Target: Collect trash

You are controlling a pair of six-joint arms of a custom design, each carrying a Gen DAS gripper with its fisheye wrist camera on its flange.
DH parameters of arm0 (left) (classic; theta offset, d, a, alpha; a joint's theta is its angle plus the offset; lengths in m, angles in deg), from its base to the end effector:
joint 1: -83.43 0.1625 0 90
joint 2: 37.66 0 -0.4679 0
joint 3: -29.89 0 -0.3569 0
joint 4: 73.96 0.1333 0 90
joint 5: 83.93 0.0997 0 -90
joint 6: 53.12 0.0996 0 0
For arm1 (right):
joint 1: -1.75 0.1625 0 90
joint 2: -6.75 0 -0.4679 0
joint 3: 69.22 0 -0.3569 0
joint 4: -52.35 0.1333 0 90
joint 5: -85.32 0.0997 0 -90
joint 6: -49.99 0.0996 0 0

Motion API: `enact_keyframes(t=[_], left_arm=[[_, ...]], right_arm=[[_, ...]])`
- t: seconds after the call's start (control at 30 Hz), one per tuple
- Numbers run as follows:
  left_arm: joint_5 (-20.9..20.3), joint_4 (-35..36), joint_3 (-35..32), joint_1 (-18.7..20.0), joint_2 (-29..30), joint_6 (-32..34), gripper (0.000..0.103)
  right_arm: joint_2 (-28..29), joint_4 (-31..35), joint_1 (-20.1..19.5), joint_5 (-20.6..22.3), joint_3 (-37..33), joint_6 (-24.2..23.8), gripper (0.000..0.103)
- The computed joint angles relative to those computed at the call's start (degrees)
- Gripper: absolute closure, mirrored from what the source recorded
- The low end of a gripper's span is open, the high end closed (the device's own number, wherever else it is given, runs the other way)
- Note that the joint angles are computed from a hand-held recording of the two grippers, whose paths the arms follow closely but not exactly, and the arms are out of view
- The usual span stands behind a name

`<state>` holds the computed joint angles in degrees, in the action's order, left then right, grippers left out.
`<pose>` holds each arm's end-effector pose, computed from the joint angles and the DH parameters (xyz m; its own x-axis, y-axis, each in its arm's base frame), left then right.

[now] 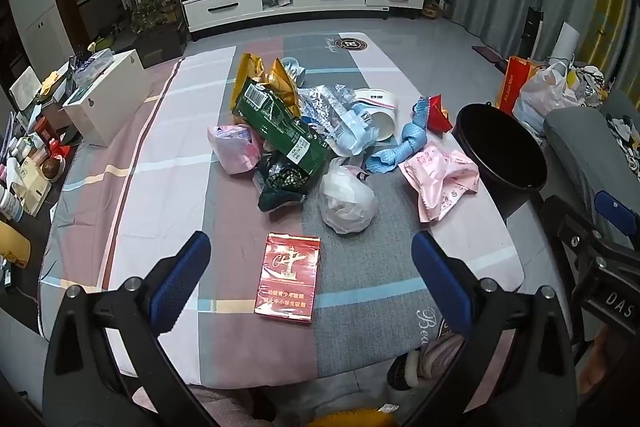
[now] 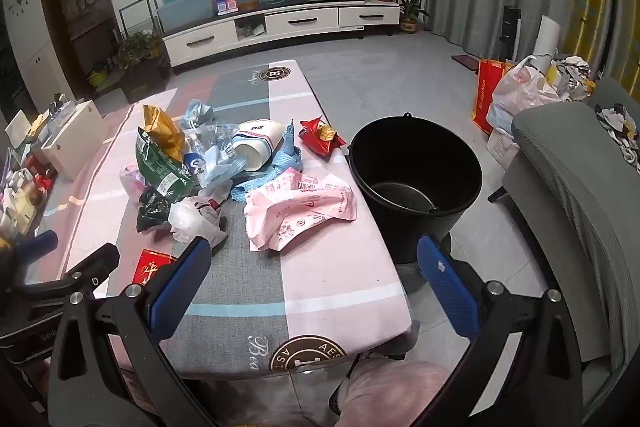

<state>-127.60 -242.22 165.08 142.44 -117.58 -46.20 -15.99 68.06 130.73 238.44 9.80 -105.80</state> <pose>-0.0319 -0.4519 0.3055 -0.6749 0.2076 -0.7081 0.5594 0.7698 -0.3075 0.3798 -0.3986 -0.0271 -0.7241 0.2393 0.6469 -0.3303 0.7030 -0.6298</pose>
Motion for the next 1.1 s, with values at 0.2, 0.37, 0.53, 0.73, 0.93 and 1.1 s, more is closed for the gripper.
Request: enact_keyframes(t=[0.2,0.37,0.53,0.73,0.93,1.1], left_arm=[[0.1,-0.3,0.1,-0.2,0.2,0.3,0.003],[0.0,-0.1,0.0,-0.1,0.2,0.4,0.003],[0.1,0.0,-0.1,-0.1,0.2,0.3,0.003],[0.1,-0.2,0.0,0.2,0.5,0.7,0.003],[0.1,-0.8,0.1,0.3,0.8,1.1,0.003],[0.2,-0.9,0.2,0.3,1.0,1.0,0.003]], right_arm=[[-0.2,0.0,-0.1,-0.2,0.3,0.1,0.003],[-0.1,-0.3,-0.1,-0.1,0.3,0.0,0.003],[0.0,0.4,-0.1,-0.1,0.1,0.4,0.003],[-0.2,-1.2,-0.7,-0.2,1.1,-0.2,0.003],[-0.2,-0.9,-0.7,-0.2,1.0,0.0,0.003],[-0.2,-1.0,-0.7,-0.1,1.1,-0.1,0.003]])
